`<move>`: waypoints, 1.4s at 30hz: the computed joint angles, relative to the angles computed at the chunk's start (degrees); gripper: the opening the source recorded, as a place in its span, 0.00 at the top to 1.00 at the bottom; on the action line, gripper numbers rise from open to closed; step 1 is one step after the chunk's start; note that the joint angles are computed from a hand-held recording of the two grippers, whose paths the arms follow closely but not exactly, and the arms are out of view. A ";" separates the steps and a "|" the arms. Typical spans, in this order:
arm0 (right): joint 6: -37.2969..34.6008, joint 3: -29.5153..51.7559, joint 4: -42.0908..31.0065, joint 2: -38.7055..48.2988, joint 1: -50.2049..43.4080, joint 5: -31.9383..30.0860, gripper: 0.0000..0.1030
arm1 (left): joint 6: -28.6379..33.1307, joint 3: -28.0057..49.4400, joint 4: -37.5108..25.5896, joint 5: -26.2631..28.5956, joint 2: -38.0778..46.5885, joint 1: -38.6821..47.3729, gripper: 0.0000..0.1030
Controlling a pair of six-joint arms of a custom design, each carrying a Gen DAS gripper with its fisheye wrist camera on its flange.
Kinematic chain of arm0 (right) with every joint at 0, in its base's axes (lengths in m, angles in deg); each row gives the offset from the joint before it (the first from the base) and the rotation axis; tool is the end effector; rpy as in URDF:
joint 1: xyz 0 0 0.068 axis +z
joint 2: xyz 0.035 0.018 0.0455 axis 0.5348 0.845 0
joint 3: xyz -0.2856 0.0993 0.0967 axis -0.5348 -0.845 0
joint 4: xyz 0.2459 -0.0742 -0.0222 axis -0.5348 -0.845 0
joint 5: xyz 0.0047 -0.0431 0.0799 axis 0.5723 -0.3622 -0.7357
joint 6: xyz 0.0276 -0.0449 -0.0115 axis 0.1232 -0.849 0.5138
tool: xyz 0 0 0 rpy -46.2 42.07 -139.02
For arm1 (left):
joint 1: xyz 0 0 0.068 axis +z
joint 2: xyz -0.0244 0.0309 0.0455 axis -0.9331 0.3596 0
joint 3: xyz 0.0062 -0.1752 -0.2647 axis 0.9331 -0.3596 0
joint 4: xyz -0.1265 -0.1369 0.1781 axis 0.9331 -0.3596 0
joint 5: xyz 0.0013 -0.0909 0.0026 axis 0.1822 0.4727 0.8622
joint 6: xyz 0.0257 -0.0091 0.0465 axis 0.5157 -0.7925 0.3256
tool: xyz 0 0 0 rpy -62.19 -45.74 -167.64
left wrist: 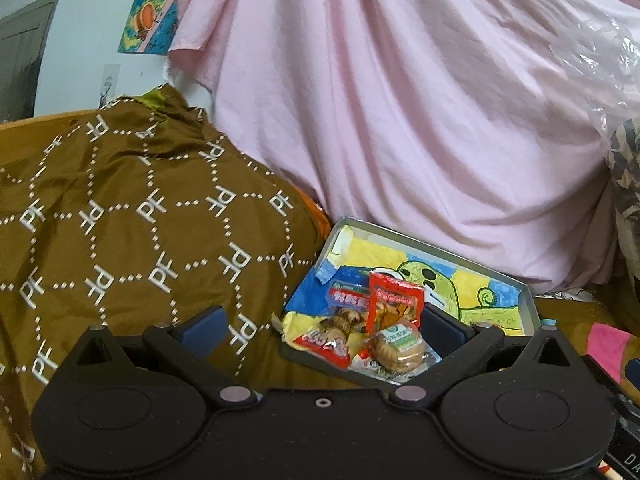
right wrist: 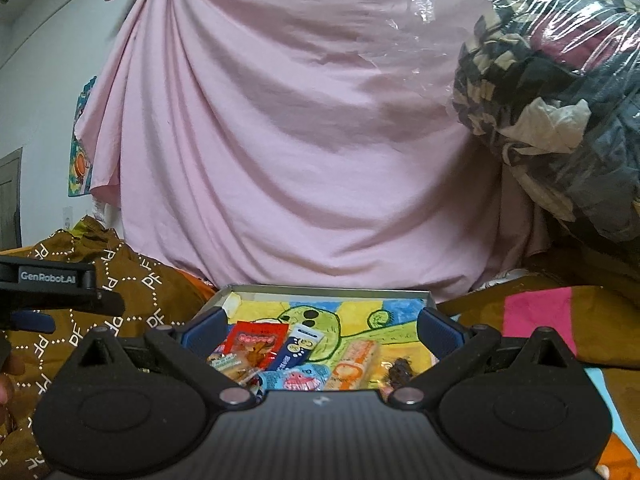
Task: Organize snacks
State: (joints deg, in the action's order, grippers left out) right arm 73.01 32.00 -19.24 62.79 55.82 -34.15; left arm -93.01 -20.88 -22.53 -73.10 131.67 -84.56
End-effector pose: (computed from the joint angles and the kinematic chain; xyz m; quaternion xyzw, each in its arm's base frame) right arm 0.2593 0.1083 0.2597 -0.0939 0.7451 0.1118 0.6508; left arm 0.2558 -0.0571 0.2858 -0.1955 0.8124 -0.0372 0.5481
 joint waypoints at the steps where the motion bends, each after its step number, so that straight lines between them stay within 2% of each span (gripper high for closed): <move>1: 0.09 -0.40 -0.13 -0.47 -0.03 0.02 0.00 | -0.14 -0.56 -0.07 -0.19 -0.58 -0.19 0.01; 25: 2.35 -8.06 -1.10 -9.88 3.81 6.00 0.00 | 0.33 -9.16 -2.15 -5.23 -10.49 -6.31 0.01; 32: 3.22 -10.42 -3.11 -12.80 6.00 7.84 0.00 | 2.38 -11.82 -1.46 -8.96 -13.61 -10.06 0.01; 42: 5.31 -13.54 -5.71 -17.51 8.21 11.06 0.00 | 1.51 -14.94 -3.26 -12.34 -19.35 -14.59 0.01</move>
